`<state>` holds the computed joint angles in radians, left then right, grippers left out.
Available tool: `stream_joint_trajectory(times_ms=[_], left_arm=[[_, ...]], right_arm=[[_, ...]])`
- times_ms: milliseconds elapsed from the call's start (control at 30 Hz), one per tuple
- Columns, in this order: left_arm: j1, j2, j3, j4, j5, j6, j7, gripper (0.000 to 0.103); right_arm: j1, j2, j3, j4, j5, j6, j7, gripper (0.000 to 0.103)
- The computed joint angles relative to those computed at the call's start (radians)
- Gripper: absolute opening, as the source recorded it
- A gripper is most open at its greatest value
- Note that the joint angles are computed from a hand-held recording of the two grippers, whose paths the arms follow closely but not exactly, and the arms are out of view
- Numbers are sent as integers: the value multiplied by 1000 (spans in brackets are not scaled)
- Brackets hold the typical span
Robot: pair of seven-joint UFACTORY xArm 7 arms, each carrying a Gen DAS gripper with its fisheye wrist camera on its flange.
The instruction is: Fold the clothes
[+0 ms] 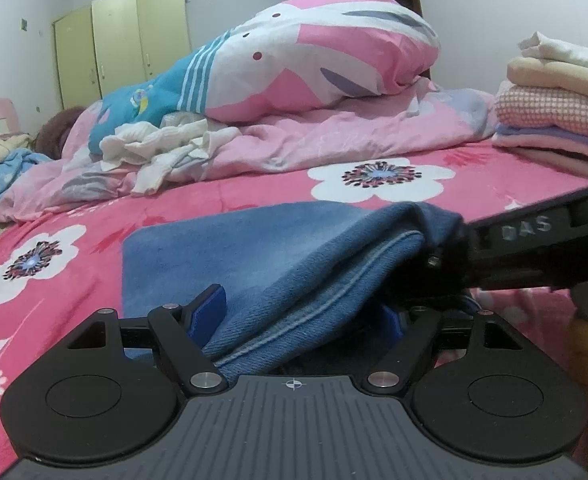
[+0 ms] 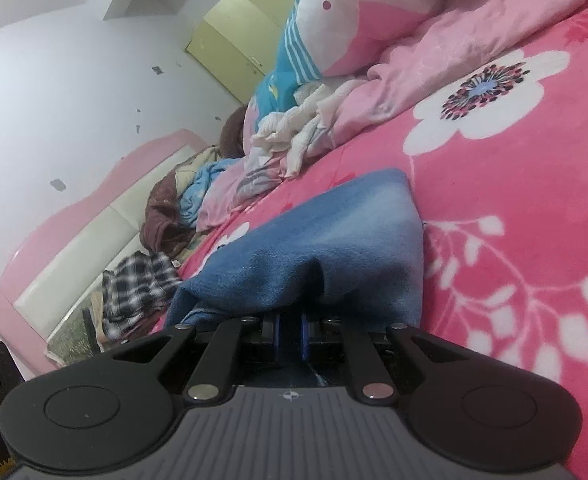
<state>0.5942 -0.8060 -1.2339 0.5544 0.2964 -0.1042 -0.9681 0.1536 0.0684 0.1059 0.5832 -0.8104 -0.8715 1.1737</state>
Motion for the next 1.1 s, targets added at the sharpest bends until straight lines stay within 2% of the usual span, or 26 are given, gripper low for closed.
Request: stream_joint_trajectory(times_ms=[300, 400, 567, 667, 800, 833, 933, 1000, 1100], left_arm=[[-9, -5, 12, -24, -6, -32, 12, 78], [-42, 1, 40, -41, -8, -38, 22, 78], [-159, 43, 155, -110, -36, -187, 72, 79], [-160, 77, 168, -101, -85, -259, 93, 80], [-16, 135, 62, 19, -159, -170, 100, 79], [23, 168, 34, 51, -158, -133, 98, 79], [95, 297, -30, 126, -111, -6, 104, 68], [102, 308, -39, 116, -81, -13, 99, 68], [66, 292, -9, 105, -58, 0, 99, 68]], right_arm=[[-3, -226, -67, -164, -70, 77, -9, 11], [10, -225, -85, -164, -51, 88, -18, 11], [25, -119, -72, -87, -25, 102, -23, 11], [26, -101, -45, -84, 40, 102, -76, 11], [23, -134, -44, -132, 61, 91, -81, 11], [23, -147, -45, -144, 67, 96, -86, 11], [28, -148, -52, -143, 66, 107, -92, 11], [35, -116, -47, -113, 79, 109, -88, 10], [47, -92, -22, -92, 151, 117, -135, 10]])
